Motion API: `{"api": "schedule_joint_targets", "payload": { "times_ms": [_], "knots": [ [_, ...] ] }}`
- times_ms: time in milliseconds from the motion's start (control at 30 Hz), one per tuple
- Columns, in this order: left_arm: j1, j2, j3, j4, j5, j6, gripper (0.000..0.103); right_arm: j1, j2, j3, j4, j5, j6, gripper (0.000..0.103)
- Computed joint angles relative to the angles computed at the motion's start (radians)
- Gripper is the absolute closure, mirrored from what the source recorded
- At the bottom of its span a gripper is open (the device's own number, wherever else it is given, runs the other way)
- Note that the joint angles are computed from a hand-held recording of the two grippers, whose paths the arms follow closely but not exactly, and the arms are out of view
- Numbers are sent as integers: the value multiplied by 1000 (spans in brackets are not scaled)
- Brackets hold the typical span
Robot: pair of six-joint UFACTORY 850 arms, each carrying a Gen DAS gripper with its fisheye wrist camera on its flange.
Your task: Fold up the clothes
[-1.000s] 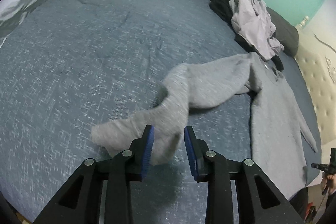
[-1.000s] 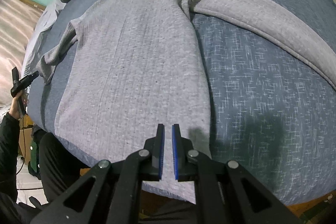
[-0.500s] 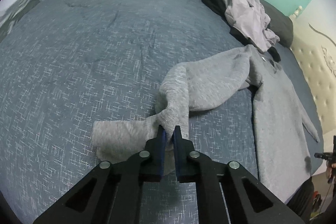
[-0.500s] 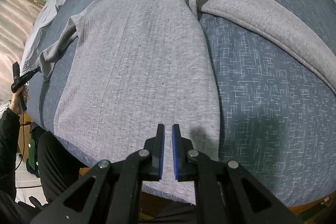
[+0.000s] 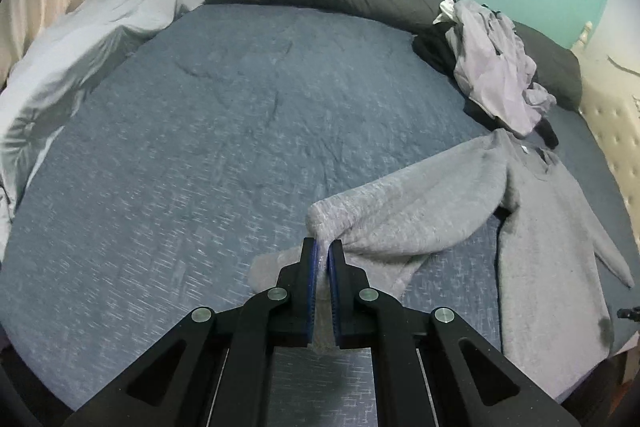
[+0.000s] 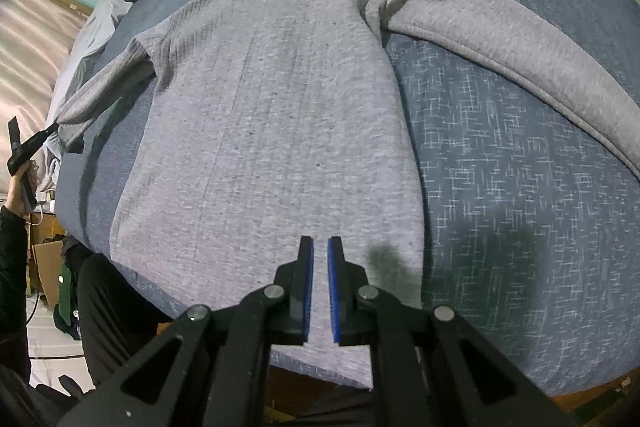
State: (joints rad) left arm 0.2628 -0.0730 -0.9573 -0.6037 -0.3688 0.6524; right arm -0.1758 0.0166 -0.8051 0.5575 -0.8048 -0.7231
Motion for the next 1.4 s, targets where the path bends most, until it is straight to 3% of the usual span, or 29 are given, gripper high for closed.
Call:
{"api": "schedule_joint_targets", "payload": {
  "times_ms": [300, 367, 533, 700, 1033, 1133, 1400],
  "knots": [
    [18, -150, -61, 0, -118, -51, 95, 5, -5, -9, -11, -6, 18, 96],
    [22, -153, -48, 1, -100, -53, 95, 7, -8, -14, -13, -6, 18, 96],
    [71, -137, -19, -77, -66, -12, 70, 21, -23, -23, -20, 0, 30, 96],
    [121, -149, -2, -162, -59, 51, 67, 44, -34, -24, -21, 4, 39, 96],
    [110, -229, 19, -309, -1, 204, 69, 68, -39, -39, -67, 12, 94, 97],
    [101, -242, 18, -322, -2, 240, 88, 69, -42, -42, -73, 15, 105, 97],
    [147, -146, 52, -433, 34, 350, 91, 85, -41, -43, -52, 13, 84, 96]
  ]
}}
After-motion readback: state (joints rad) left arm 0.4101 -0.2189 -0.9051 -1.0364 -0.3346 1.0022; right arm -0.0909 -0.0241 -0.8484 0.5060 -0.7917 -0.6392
